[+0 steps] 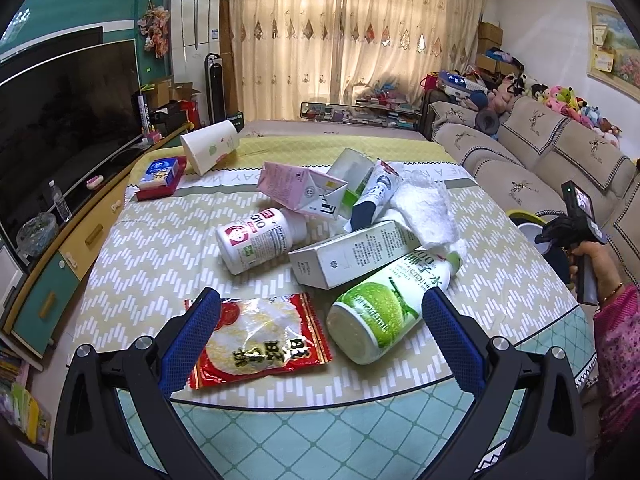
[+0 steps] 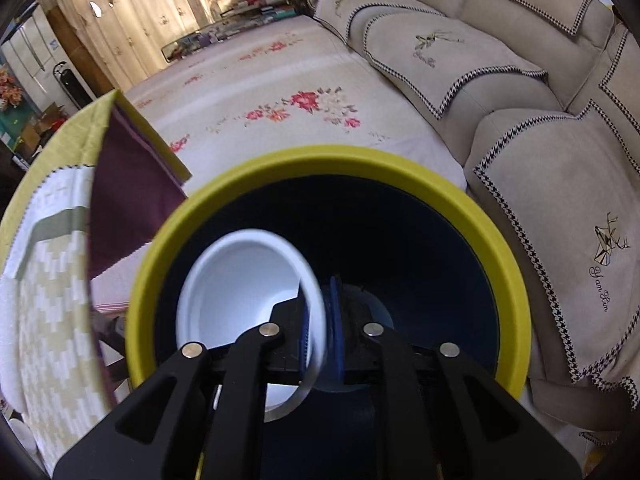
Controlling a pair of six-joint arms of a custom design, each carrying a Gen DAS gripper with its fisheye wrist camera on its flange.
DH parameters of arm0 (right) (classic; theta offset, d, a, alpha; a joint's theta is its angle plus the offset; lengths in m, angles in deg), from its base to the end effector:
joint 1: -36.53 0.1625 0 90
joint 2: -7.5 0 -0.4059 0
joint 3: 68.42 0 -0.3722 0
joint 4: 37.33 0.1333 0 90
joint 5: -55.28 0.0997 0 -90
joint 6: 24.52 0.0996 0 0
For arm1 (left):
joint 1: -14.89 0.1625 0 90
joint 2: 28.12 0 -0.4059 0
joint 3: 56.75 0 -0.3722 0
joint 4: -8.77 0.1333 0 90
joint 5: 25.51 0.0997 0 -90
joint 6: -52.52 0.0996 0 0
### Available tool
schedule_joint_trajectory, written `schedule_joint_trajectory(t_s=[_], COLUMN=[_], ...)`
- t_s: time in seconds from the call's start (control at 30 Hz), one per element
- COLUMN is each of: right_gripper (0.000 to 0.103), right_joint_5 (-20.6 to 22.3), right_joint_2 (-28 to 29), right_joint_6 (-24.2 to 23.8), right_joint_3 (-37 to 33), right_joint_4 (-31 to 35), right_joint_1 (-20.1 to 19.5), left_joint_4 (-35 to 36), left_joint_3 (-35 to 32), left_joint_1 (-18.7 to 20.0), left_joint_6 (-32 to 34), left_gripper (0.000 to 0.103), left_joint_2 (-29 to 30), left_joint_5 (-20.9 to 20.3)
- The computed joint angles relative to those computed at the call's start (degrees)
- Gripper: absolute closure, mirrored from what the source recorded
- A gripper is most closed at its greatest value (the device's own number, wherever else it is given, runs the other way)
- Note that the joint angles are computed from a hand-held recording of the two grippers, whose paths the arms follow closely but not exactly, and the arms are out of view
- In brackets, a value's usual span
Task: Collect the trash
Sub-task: 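Carry the white bowl into the yellow-rimmed bin and open the right gripper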
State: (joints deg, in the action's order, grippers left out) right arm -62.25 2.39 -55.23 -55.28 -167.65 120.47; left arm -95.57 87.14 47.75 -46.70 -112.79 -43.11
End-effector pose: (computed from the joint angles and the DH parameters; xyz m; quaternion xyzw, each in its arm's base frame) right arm -0.0087 -0.9085 0.1253 0.1345 -0.9256 0.1842 0.3021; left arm -0.1093 -0.3423 0.1552 -0.0574 0.7771 -0.4712 0.4133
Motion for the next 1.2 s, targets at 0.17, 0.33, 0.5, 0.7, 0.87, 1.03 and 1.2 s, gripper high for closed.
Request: schedule_joint_trajectory(t_s=[0.17,0.33,0.5,0.7,0.87,1.03,1.2], right_gripper=[0.083,0.08,0.075,0.071,0.069,0.068,0.067], right_joint_5=[-0.5,1.1,3.9,6.5,6.8,6.9,6.8], right_joint_2=[-1.7,-7.5,-14.9,-20.6,-22.4,-22.6,-22.4], right_joint_6=[-0.1,-0.6,-2.9,-4.5,-5.8,-6.0,-6.3], right_joint_3=[3.4,14.4,28.5,39.4,43.4,44.0,44.4], right_joint_4=[-2.6,-8.0,-16.1,-20.8,-22.6,-22.5,-22.2], right_joint_1=[0.2,0.4,0.6,0.8,1.2,1.3,1.5], left_joint_4=[-8.8,-11.3,-4.6,3.7,2.3,-7.5,-24.2], left_joint_3=[0.8,1.4,1.1,1.3,3.0,4.7,5.3], left_joint_1=[1.2,1.3,1.7,2.5,4.6,9.2,13.7], left_joint_6=[7.1,8.8,4.7,0.1,2.5,8.8,22.1], left_gripper=[0.004,0.004,0.004,0.004,0.004,0.004,0.004], left_joint_2=[1.6,1.9,-0.2,-2.9,-5.8,-6.9,-3.6], left_joint_5=[0.2,-0.1,-1.3,-3.5,-5.2,-5.1,-4.9])
